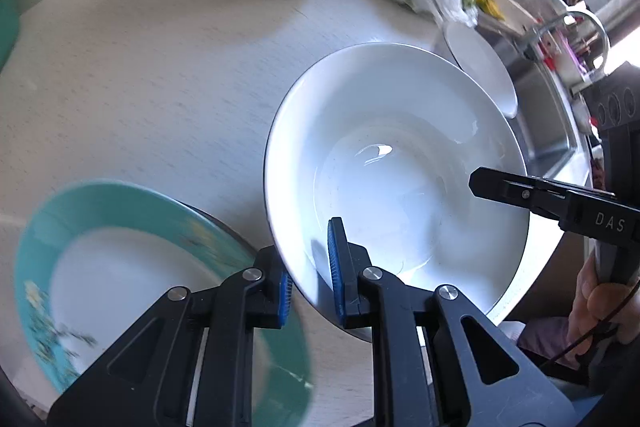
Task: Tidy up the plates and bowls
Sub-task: 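Lift the large white bowl and carry it across the counter, then set the white bowl down on the counter and open both grippers, then reach both grippers to a second white bowl's rim and close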
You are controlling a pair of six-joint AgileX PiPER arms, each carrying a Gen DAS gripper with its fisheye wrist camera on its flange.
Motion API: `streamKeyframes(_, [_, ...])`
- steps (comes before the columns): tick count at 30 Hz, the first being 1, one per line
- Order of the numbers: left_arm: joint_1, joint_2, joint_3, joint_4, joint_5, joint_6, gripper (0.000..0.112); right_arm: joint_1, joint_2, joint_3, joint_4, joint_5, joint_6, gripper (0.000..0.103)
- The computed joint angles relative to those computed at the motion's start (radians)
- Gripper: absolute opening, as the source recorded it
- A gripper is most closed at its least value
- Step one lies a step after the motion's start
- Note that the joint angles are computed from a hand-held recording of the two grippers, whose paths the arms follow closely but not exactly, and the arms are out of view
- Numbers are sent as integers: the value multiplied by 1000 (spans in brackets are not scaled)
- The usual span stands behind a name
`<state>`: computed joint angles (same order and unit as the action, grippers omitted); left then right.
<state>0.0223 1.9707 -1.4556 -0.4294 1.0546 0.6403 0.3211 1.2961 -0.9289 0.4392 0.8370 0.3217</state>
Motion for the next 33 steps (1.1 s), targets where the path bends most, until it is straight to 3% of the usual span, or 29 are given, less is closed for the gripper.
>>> streamKeyframes(7, [-90, -106, 211, 6, -133, -32, 14, -122, -103, 137, 101, 32, -178, 24])
streamKeyframes(20, [-193, -162, 327, 65, -289, -106, 14, -217, -164, 259, 178, 46, -378, 24])
streamKeyframes(22, [-202, -169, 341, 68, -311, -114, 19, -234, -172, 270, 197, 51, -411, 26])
streamKeyframes(27, [-187, -160, 309, 41, -250, -99, 29, -266, -190, 293, 258, 74, -493, 45])
streamKeyframes(29, [-173, -178, 286, 25, -200, -90, 42, -264, -206, 295, 271, 87, -494, 61])
streamKeyframes(31, [-151, -220, 265, 1, -147, -75, 60, -282, -237, 289, 265, 116, -485, 62])
streamKeyframes(33, [-118, -250, 220, -18, -76, -52, 68, -333, -289, 278, 261, 167, -490, 63])
